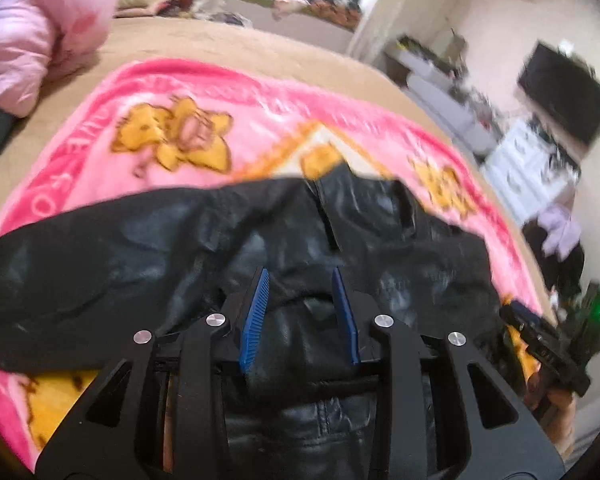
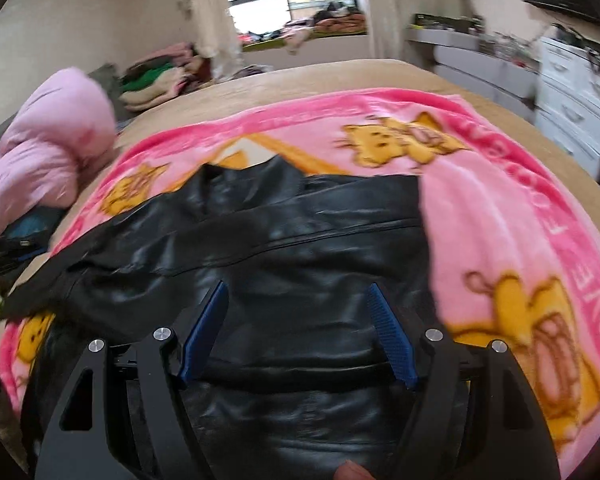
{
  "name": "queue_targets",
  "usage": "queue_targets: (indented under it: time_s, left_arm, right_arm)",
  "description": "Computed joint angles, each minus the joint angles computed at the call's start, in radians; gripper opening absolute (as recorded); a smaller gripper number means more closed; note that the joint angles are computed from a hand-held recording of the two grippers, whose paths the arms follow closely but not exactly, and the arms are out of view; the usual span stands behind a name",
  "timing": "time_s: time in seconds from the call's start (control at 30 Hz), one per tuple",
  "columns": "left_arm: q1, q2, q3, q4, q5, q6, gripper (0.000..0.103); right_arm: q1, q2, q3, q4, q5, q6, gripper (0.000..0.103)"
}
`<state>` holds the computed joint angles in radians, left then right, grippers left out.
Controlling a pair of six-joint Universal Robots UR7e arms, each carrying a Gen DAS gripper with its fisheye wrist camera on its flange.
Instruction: Fold large clothes
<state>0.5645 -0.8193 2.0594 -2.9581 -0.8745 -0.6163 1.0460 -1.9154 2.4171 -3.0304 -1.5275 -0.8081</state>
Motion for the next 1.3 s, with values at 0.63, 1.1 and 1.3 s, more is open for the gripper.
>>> queue_targets:
  time_s: [0.63, 1.1, 1.3]
  left_arm:
    - [0.050, 0.072, -0.004, 0.116, -0.065, -0.093, 0.033]
    - [0.050, 0.051, 0.005, 0.122, -0.101, -0.076, 0.047]
    - [0.040, 0.041, 0.008, 0.110, -0.102, -0.075, 0.053]
  right_arm:
    - [-0.037, 0.057, 0.012, -0.006, -0.115, -0.035, 0.082]
    - [0.151, 0.300, -0.161, -0.017, -0.325, 0.117, 0.083]
    - [0.150, 0.300, -0.136, -0.053, -0.318, 0.117, 0.088]
